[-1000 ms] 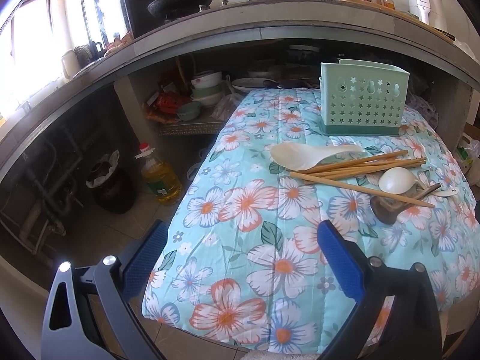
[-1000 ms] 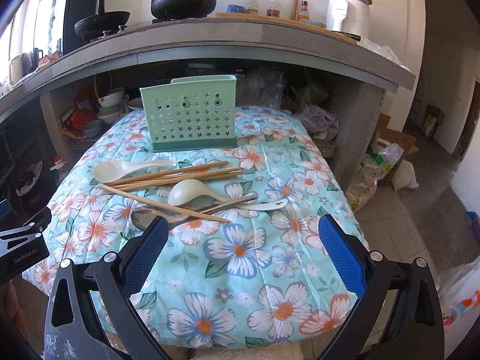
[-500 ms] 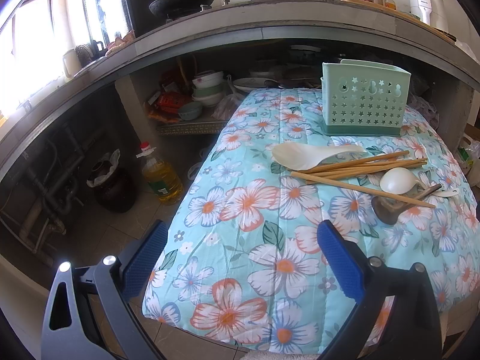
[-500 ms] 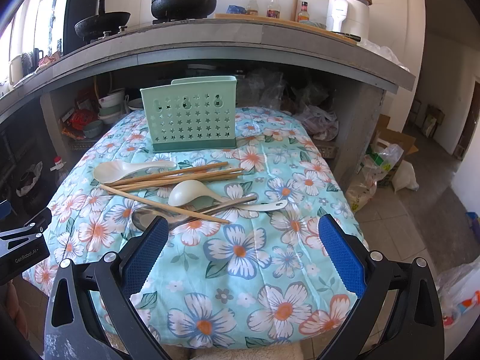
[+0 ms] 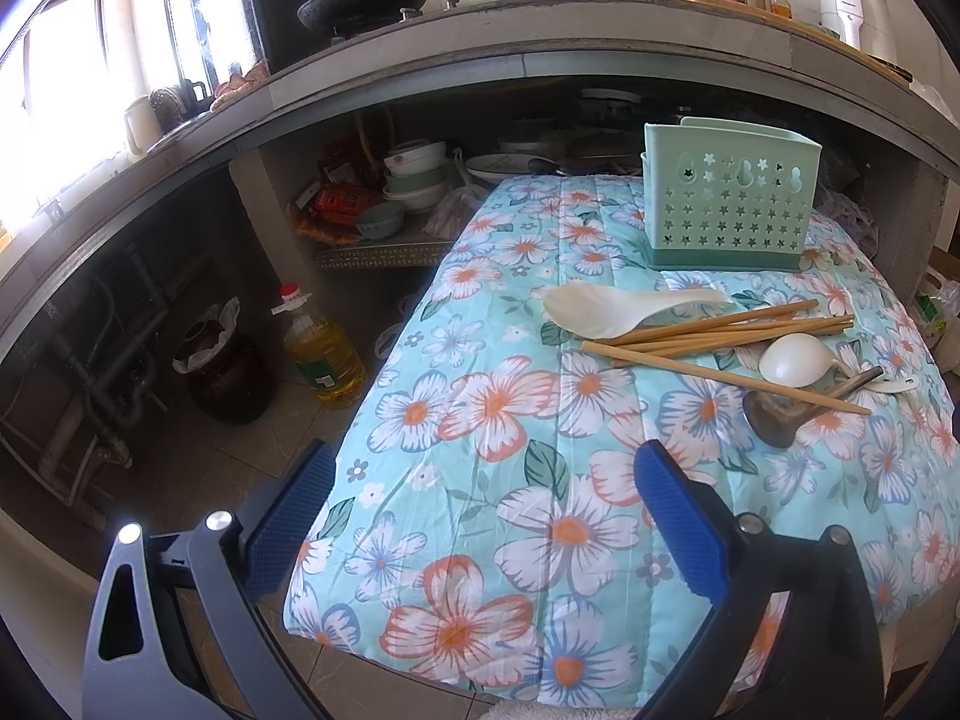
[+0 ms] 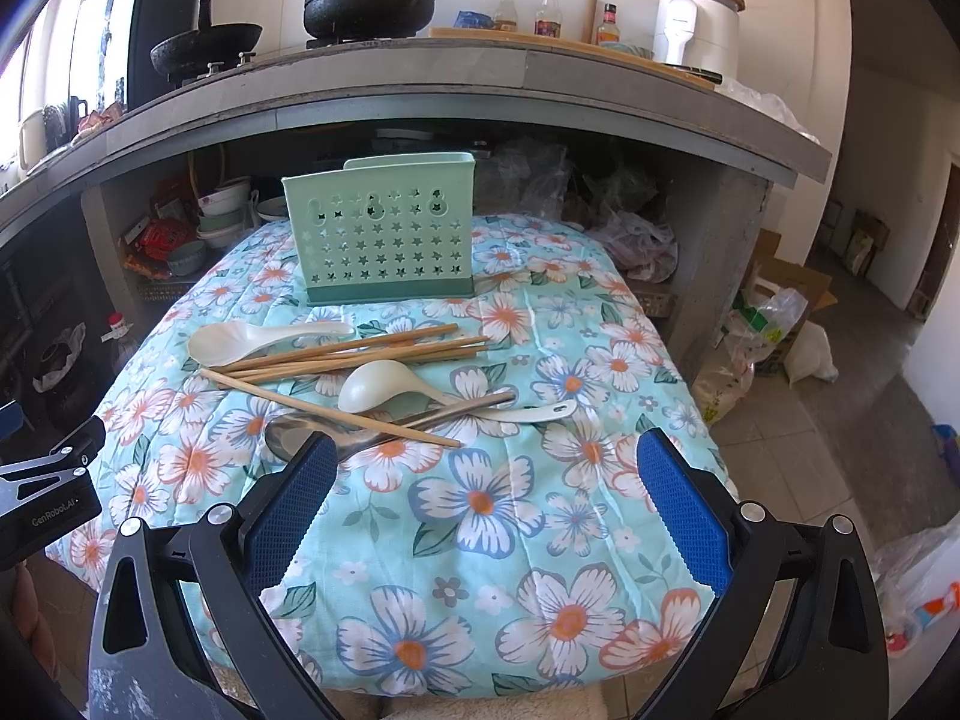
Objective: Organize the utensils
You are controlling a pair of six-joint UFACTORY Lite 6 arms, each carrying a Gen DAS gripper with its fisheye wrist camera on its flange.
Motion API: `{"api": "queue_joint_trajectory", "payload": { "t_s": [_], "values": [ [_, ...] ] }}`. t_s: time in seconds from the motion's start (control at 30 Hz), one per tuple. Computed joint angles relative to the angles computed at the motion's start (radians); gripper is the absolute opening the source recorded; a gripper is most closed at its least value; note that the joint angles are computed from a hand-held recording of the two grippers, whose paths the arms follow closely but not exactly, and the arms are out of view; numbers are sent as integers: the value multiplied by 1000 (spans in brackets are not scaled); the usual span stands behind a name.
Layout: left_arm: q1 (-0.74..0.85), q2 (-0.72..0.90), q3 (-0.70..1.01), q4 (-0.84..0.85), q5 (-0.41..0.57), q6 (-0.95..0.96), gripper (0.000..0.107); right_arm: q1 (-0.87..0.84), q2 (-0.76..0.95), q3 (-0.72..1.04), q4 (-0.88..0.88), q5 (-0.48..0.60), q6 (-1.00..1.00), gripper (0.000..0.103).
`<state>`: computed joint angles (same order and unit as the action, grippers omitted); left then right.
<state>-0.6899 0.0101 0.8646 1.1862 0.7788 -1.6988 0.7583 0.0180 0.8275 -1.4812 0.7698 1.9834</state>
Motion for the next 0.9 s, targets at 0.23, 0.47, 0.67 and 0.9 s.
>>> {"api": "queue_joint_trajectory", "payload": {
  "t_s": [0.23, 0.47, 0.67, 0.9],
  "values": [
    [1, 0, 0, 0, -2, 1, 98, 2, 3, 16, 17, 5, -20, 95],
    [1, 0, -2, 0, -3, 1, 98, -2, 0, 19, 14, 2, -21, 95],
    [8, 6, -16, 7, 0, -16, 98, 8, -3, 10, 3, 12, 2, 95],
    [47, 37, -18, 51, -56, -35, 98, 5, 24, -13, -52, 15, 94, 95]
  ]
}}
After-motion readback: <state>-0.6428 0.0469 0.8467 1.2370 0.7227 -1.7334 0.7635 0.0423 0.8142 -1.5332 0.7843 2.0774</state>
